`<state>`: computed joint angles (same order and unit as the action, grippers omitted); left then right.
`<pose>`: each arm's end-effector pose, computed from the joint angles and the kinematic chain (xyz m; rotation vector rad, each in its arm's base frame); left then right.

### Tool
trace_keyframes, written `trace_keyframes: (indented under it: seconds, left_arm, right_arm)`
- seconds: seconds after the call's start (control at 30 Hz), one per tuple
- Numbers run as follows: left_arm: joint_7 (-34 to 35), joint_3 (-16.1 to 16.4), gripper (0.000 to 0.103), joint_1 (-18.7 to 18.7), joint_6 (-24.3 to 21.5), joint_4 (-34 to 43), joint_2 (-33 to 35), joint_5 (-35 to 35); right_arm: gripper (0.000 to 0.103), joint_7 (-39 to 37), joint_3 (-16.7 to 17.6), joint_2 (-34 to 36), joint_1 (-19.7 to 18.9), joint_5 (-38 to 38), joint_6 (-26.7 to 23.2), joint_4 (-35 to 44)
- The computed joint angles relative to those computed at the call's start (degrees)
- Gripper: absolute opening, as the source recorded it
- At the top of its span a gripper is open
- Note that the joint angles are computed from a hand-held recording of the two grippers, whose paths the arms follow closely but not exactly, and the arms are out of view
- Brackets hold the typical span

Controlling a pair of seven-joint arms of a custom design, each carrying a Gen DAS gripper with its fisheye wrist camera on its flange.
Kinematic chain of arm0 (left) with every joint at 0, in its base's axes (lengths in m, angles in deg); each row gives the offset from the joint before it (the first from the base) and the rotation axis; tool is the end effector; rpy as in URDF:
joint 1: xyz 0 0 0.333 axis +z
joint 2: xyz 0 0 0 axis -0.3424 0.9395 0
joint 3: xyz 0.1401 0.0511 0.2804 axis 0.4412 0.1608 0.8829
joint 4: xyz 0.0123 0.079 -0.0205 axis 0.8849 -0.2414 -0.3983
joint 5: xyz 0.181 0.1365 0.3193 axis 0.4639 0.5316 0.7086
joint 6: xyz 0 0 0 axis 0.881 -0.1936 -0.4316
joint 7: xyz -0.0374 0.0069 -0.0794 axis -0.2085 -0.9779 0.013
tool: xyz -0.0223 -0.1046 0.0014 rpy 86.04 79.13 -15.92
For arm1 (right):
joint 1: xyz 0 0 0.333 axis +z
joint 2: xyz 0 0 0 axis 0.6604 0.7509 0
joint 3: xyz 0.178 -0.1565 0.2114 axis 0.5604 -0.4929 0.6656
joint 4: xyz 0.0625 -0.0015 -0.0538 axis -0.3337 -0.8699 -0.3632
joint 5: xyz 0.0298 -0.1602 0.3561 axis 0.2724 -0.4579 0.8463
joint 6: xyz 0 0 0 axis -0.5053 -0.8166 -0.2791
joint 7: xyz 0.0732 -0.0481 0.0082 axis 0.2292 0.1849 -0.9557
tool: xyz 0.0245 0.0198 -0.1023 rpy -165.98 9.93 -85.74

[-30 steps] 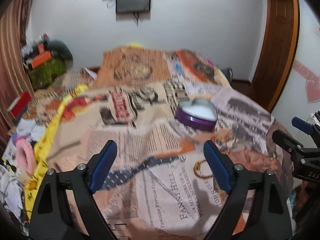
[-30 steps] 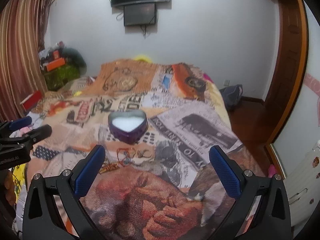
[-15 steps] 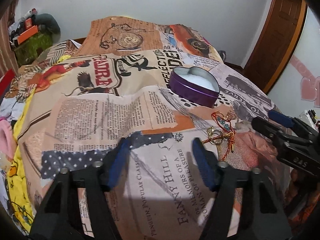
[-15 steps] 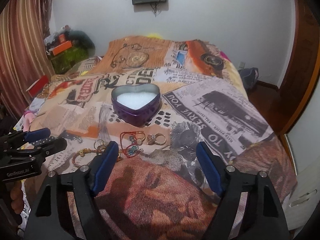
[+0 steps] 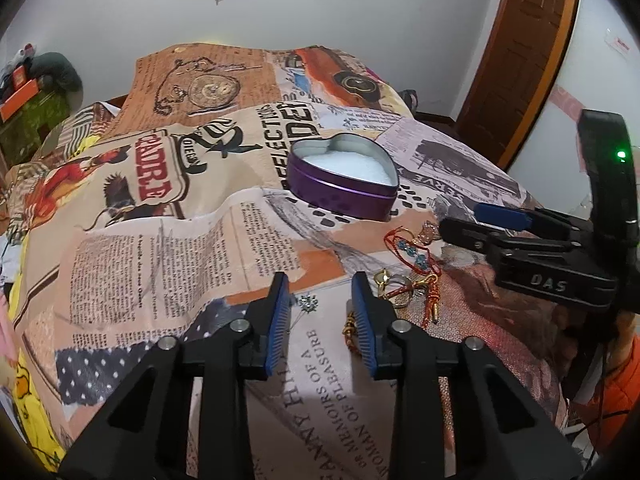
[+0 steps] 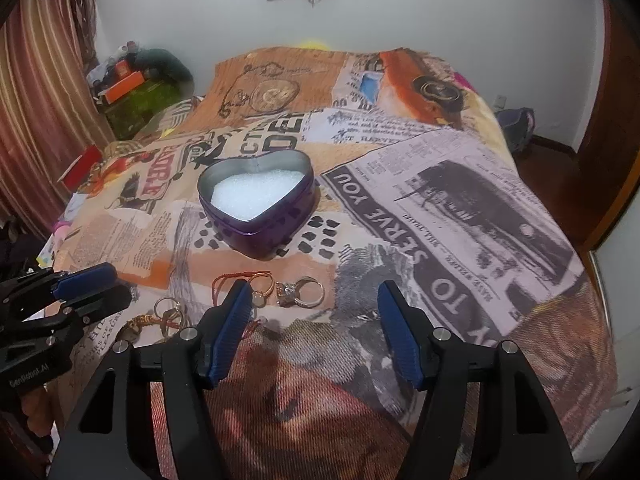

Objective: Organize jewelry
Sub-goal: 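Lower both tools toward the jewelry lying in front of the heart tin, then grasp a silver stud earring with the left tool while the right tool grasps a pink-stone earring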

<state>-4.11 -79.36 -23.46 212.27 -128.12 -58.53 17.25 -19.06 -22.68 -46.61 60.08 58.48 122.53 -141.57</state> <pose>0.3719 -0.1960 0.4705 -2.0470 1.5715 -0.7621 0.5381 0.2222 0.4528 -2.1940 0.9901 -0.2398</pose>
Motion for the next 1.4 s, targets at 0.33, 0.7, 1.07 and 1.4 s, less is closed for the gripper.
trace_keyframes:
  seconds: [0.33,0.7,1.07,1.4]
  left_arm:
    - [0.56,1.84,0.026,-1.38,1.26,-1.25,1.07,-2.7]
    - [0.57,2.11,0.01,-1.16,1.74,-1.67,1.19,-4.59]
    - [-0.24,0.89,0.009,-0.25,0.45,-1.79,-1.42,-3.79]
    - [-1.02,0.45,0.009,0.04,0.19,-2.16,-2.95,-3.0]
  right_arm:
    - [0.041,4.69,0.67,2.61,-0.19,-8.35,-0.39,1.08]
    - [0.025,3.86,1.27,2.59,-0.53,-9.14,0.57,0.7]
    - [0.009,2.48,0.94,1.46,-0.56,-6.22,-0.8,0.47]
    - [0.023,5.64,0.06,2.3,-0.92,-7.6,-6.3,2.85]
